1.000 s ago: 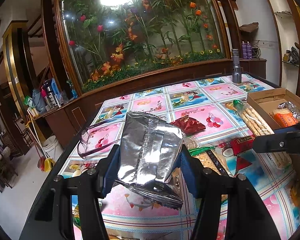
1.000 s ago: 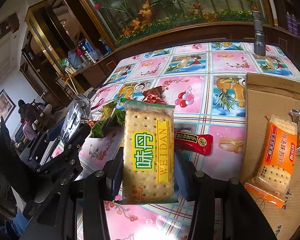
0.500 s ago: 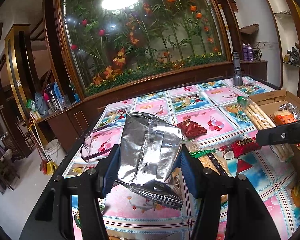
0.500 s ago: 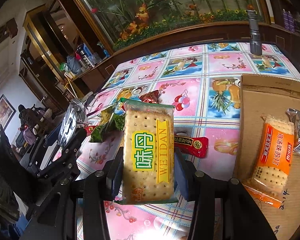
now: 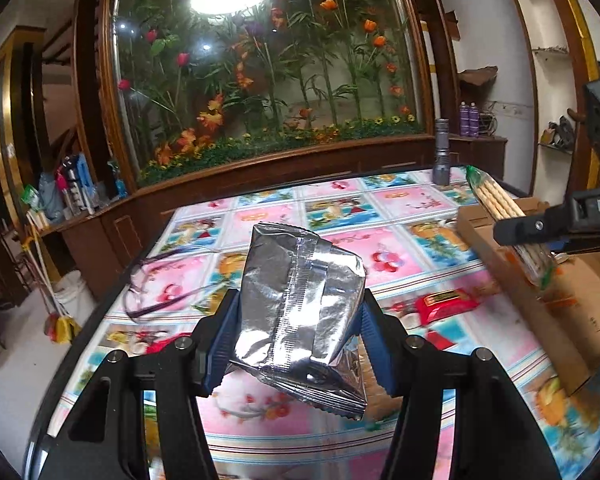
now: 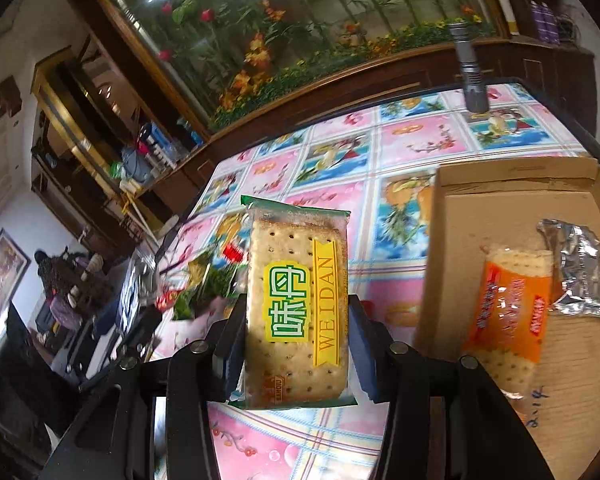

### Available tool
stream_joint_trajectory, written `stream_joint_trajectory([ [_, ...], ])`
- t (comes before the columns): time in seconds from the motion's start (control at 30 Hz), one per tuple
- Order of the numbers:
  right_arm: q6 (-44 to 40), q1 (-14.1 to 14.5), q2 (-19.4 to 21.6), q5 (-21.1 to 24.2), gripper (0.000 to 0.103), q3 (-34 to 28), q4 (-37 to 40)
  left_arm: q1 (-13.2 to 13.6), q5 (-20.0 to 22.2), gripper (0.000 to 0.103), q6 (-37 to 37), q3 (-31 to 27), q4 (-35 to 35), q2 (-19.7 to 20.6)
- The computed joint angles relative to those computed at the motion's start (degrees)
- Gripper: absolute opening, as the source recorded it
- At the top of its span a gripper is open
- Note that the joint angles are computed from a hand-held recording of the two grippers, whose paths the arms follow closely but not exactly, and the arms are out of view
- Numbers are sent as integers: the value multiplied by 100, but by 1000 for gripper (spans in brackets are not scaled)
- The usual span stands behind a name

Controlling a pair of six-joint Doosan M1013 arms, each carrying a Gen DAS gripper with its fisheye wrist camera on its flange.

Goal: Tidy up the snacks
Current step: 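Carry the WEIDAN pack and silver bag toward the cardboard box, then release the WEIDAN pack from the right tool while the left drops the silver bag into the box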

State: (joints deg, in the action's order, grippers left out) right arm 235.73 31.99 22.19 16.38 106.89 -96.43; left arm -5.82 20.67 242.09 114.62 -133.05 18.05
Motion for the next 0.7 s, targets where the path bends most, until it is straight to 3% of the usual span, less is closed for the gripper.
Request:
stream_joint_trajectory([
  [0.17, 1277, -77, -239, 339, 50, 331, -861, -107, 129, 57, -1744, -67, 1536, -50],
  [0.33, 2146, -173, -482, 743, 50, 700, -1047, -421, 293, 57, -2540, -54, 2368, -120],
  [0.43, 2040, -226, -614, 974, 50, 863, -482, -610, 517, 57, -3395, -84, 3179, -159],
  [0.57, 850, -270, -718, 1333, 49, 911, 1231, -840, 961, 57, -4858, -199, 4622, -102],
  [0.7, 234, -461, -785, 1106, 49, 1001, 2111, -1063, 1206, 57, -5964, -342, 5831, 61],
])
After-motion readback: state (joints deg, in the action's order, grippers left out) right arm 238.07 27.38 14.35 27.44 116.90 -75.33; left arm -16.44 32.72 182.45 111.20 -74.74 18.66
